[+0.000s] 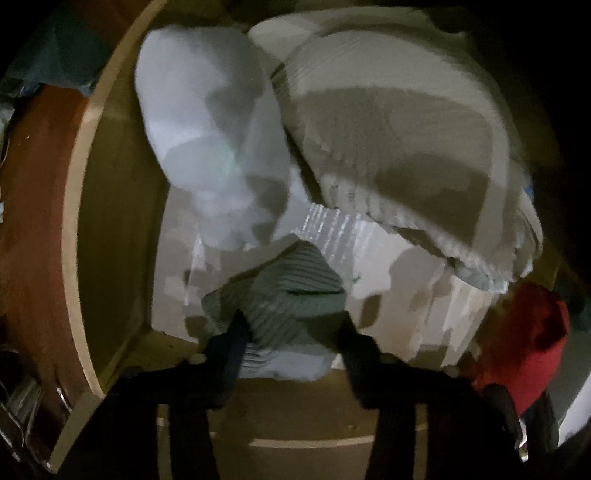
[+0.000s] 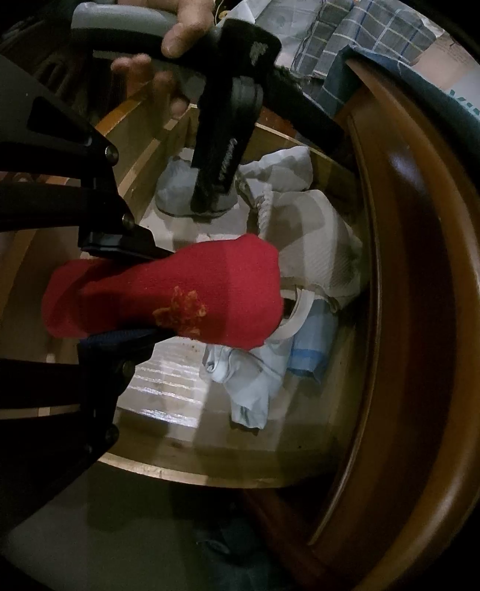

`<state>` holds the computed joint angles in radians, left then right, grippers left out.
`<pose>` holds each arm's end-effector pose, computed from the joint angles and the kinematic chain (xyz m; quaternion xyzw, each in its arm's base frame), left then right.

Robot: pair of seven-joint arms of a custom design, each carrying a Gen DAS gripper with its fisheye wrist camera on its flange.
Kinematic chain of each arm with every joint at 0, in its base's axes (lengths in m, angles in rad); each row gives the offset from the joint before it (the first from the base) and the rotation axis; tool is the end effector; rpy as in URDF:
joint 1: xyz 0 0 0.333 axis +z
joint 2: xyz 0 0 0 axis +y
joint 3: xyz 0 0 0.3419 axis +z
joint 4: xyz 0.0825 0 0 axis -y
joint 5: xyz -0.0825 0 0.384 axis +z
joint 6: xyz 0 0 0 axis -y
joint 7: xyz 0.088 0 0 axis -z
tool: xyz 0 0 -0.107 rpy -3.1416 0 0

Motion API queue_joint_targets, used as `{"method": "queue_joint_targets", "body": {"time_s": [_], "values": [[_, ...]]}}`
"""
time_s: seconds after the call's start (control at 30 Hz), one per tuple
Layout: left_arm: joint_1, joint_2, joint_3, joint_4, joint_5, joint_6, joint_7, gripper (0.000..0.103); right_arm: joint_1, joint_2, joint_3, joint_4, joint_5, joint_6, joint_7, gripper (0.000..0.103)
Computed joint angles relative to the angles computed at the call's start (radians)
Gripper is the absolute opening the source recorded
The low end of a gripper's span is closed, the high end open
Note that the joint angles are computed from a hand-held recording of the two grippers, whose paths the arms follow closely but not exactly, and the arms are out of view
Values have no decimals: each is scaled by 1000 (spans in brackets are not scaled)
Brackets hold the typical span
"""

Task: Take underwear out of drawer
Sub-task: 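Carry the grey knit sock to the white box and open the left gripper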

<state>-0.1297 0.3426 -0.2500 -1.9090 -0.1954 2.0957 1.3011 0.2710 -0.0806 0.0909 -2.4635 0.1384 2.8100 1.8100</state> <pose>0.5699 -0.2279 0.3379 0.7029 -0.6968 -0.0119 0.1425 0.4725 0.1721 0.3971 -0.6917 0.6898 -0.0700 0.2021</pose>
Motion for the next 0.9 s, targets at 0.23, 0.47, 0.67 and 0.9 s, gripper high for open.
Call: {"method": "queue_joint_targets", "body": {"time_s": [0.23, 0.47, 0.67, 0.9], "values": [[22, -88, -5, -89, -65, 64, 75, 32, -10, 10, 6, 8, -76, -7, 60, 29], [19, -222, 17, -207, -93, 178, 209, 31, -17, 17, 7, 12, -161, -5, 129, 29], [-16, -382, 36, -313, -118, 260, 421, 31, -15, 18, 5, 13, -183, -4, 151, 29], [-121, -601, 129, -423, -140, 356, 691, 31, -21, 23, 8, 19, -270, -16, 226, 29]]}}
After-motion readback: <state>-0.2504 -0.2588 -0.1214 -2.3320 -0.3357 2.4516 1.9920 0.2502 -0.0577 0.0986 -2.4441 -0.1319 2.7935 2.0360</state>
